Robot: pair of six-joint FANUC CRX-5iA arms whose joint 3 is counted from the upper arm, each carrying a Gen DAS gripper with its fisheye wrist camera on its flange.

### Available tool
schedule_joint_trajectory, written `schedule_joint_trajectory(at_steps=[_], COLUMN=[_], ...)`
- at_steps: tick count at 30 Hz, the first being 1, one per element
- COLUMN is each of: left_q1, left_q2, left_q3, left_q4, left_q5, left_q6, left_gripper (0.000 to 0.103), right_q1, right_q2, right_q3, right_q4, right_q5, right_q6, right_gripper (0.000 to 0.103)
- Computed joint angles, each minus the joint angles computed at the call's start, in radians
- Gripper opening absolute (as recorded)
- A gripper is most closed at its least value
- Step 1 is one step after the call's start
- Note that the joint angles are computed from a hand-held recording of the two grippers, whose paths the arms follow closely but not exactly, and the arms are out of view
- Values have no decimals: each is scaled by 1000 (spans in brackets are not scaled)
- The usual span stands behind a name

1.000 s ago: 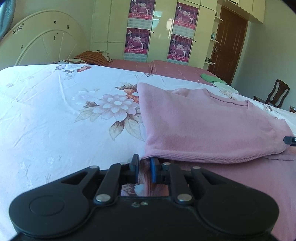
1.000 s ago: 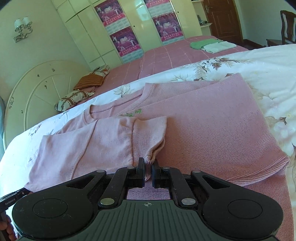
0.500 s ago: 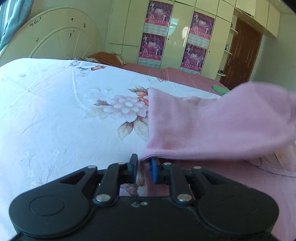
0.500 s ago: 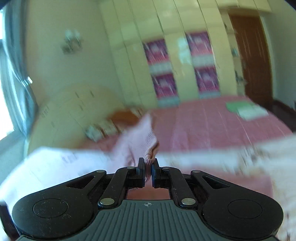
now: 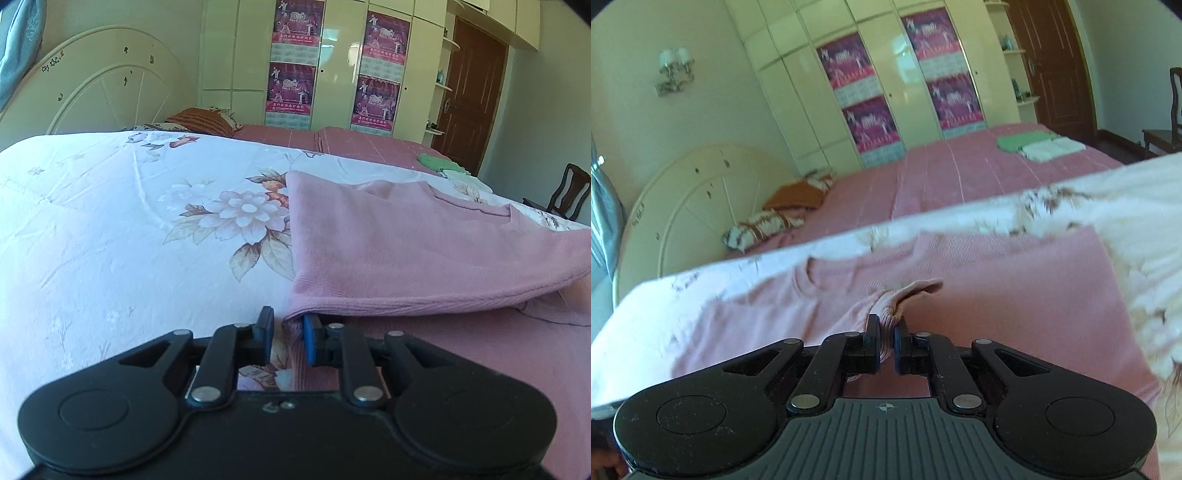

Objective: Fold small clothes

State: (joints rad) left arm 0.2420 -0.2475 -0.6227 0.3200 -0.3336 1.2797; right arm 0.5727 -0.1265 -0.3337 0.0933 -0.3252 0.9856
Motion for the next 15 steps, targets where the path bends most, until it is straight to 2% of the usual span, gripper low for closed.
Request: schedule_joint_trajectory(at_steps=[2, 3, 4, 5, 6, 8, 9, 10, 11, 13, 14, 15], left_q1=[5, 15, 28, 43, 56, 57, 45, 24, -13, -74, -100, -111], left_q2=[-7, -14, -25, -45, -79, -123, -117, -101, -70, 10, 48, 87], left_q3=[-1, -7, -10, -6, -35, -103, -105, -111, -114, -87, -69, -41], left_q4=[30, 78, 114, 103, 140, 308, 355, 432, 546, 694, 720, 694], left_q5=[-30, -60, -98, -140, -130, -60, -31, 3, 43, 72, 87, 86], left_q6=[-50, -126, -195, -222, -277, -448, -479, -532, -613, -708, -732, -717], left_gripper=[21, 25, 36, 52, 58, 58, 58, 58, 57, 57, 56, 56], right_q1=[-5, -15, -41, -60, -68, -66, -70, -85, -110, -147, -151, -156], right_q2=[13, 39, 72, 89, 74, 35, 21, 35, 69, 140, 173, 203], right_q3=[20, 64, 128, 157, 150, 100, 74, 89, 141, 225, 256, 285], right_q4=[-5, -68, -181, -241, -255, -207, -185, -210, -272, -366, -368, -371], right_q5=[-57, -149, -247, -301, -303, -214, -144, -125, -157, -197, -217, -243], right_q6=[26, 97, 200, 251, 269, 236, 210, 219, 244, 295, 291, 285], right_gripper=[6, 6, 6, 6, 7, 58, 60, 60, 60, 60, 59, 59])
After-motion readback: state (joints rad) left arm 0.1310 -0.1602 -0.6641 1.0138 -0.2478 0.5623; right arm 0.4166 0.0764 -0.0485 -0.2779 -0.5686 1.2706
